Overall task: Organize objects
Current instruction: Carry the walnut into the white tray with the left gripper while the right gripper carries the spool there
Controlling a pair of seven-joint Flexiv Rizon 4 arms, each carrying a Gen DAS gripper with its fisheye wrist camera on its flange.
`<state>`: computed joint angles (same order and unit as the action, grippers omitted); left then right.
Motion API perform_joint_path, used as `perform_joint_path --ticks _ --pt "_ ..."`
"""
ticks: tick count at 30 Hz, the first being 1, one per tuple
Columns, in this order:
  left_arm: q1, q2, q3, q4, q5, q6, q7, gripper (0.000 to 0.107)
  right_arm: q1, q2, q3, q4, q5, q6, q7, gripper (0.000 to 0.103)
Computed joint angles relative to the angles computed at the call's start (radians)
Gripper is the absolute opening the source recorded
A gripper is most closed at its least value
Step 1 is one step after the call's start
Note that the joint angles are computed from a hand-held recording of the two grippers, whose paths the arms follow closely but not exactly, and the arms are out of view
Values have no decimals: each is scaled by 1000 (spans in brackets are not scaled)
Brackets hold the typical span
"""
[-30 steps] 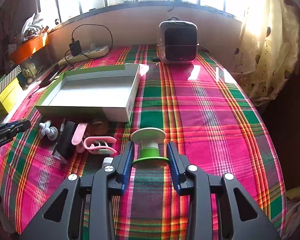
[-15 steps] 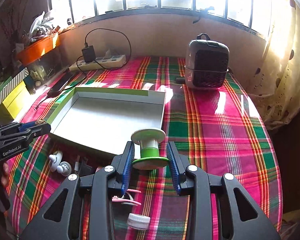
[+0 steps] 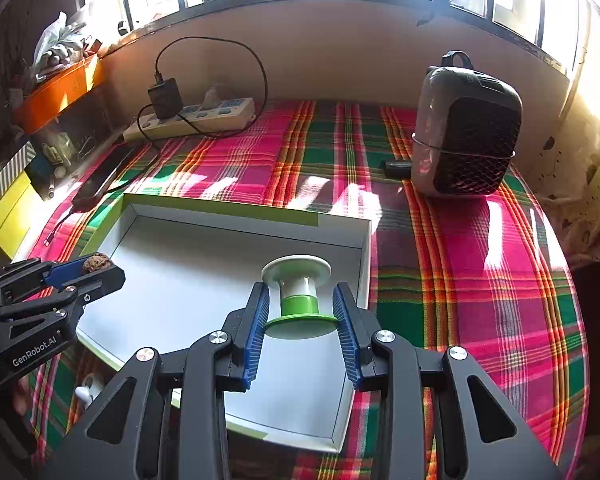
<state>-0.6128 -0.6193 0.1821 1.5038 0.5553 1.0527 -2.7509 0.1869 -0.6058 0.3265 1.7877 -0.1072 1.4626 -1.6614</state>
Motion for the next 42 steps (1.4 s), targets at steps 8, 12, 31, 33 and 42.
perform_joint_path --ticks 8,12,31,33,42 --pt "33 -45 -14 -38 -55 2 64 29 39 -56 -24 -79 -19 -47 8 35" --pt "35 -61 -10 -49 -74 2 80 29 44 -73 -23 -110 -15 -79 11 35" --pt "20 -79 3 -92 -76 -65 105 29 95 -91 -86 -145 -38 -147 56 35" --pt "20 -79 1 -94 -74 -71 108 29 101 -90 -95 -143 -42 -143 60 35" --pt "23 -80 -4 -98 -68 -77 108 29 115 -88 -113 -138 -62 -143 73 35"
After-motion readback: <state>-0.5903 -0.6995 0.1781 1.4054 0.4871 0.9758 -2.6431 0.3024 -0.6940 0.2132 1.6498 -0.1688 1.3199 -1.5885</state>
